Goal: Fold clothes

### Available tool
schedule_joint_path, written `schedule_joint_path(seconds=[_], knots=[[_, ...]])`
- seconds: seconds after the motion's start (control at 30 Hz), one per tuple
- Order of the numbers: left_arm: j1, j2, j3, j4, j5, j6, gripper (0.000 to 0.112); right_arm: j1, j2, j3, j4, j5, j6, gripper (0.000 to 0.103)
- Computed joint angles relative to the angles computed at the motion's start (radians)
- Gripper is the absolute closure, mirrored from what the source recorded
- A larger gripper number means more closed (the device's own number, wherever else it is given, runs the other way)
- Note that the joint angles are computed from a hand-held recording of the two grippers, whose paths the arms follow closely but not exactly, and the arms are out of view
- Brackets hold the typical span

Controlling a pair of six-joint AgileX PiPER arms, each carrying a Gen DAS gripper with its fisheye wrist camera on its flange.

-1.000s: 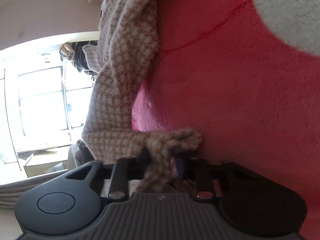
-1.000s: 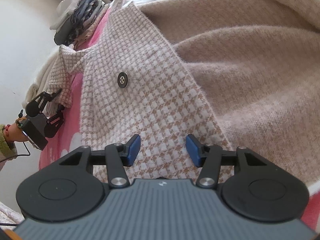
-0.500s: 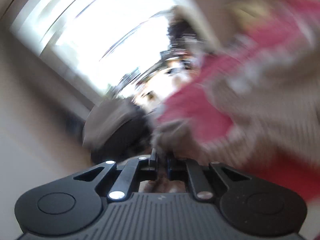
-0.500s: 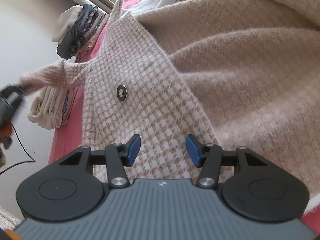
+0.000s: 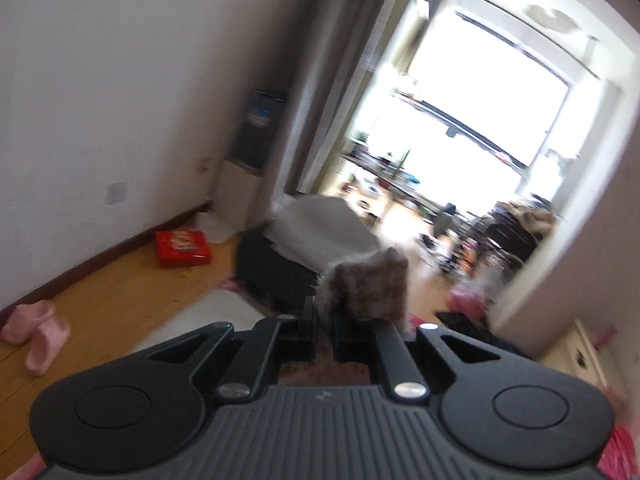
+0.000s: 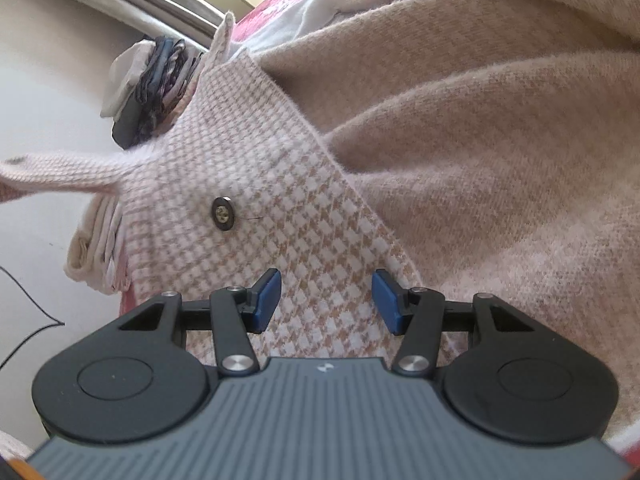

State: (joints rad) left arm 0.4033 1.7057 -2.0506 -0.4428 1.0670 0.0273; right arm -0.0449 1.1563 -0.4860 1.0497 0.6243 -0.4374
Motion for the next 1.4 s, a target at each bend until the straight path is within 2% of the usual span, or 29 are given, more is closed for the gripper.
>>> schedule_joint_path(seconds=[0.07,0.2,0.27,0.33,0.4,0.47,0.6,0.7,0.77,0.83,0.9,1.0,1.1,1.2,1.37,1.4], knots=[[0.006,0.011,0.03,0.07,-0.036,-0.019,0.105,-0.013,0.008,0.008,0.031,0.004,-0.036,0.053],[0.029,0.006,0.219,0.221,-0.15,-0.002,0.104,-0.039,0.022,0.017,0.066,0.02,-0.095,0.053],[0.05,0.023,0.28,0.266,-0.17,0.017,0.104,-0.056,0.024,0.009,0.054,0.04,-0.096,0.053],[0.09,0.028,0.322,0.254,-0.177,0.082,0.098,-0.07,0.023,-0.006,0.026,0.063,-0.078,0.053],[0.135,0.025,0.337,0.213,-0.176,0.128,0.082,-0.075,0.023,-0.026,-0.006,0.081,-0.05,0.053],[0.192,0.005,0.342,0.163,-0.171,0.172,0.072,-0.075,0.029,-0.051,-0.041,0.102,-0.021,0.052],[0.258,-0.093,0.41,0.15,-0.22,0.19,0.071,-0.078,0.038,-0.095,-0.091,0.138,0.033,0.049],[0.213,-0.19,0.48,0.153,-0.273,0.237,0.07,-0.021,0.037,-0.156,-0.192,0.121,0.152,0.048],[0.087,-0.217,0.492,0.168,-0.281,0.288,0.067,0.039,0.035,-0.209,-0.285,0.085,0.239,0.048],[-0.053,-0.205,0.484,0.145,-0.242,0.346,0.063,0.075,0.052,-0.258,-0.307,0.046,0.245,0.048],[-0.223,-0.135,0.438,0.138,-0.171,0.351,0.062,0.094,0.116,-0.322,-0.255,0.01,0.178,0.048],[-0.475,0.039,0.311,0.263,-0.096,0.222,0.063,0.115,0.239,-0.423,-0.13,-0.048,0.007,0.046],[-0.615,0.276,0.116,0.335,-0.021,0.171,0.063,0.142,0.398,-0.559,-0.061,-0.097,-0.125,0.046],[-0.682,0.499,-0.088,0.406,0.052,0.083,0.064,0.126,0.551,-0.706,-0.01,-0.086,-0.195,0.046],[-0.676,0.677,-0.225,0.324,0.095,0.029,0.062,0.078,0.774,-0.957,0.068,-0.051,-0.165,0.045],[-0.677,0.682,-0.213,0.33,0.066,0.017,0.061,0.074,0.814,-1.005,0.074,-0.052,-0.135,0.045]])
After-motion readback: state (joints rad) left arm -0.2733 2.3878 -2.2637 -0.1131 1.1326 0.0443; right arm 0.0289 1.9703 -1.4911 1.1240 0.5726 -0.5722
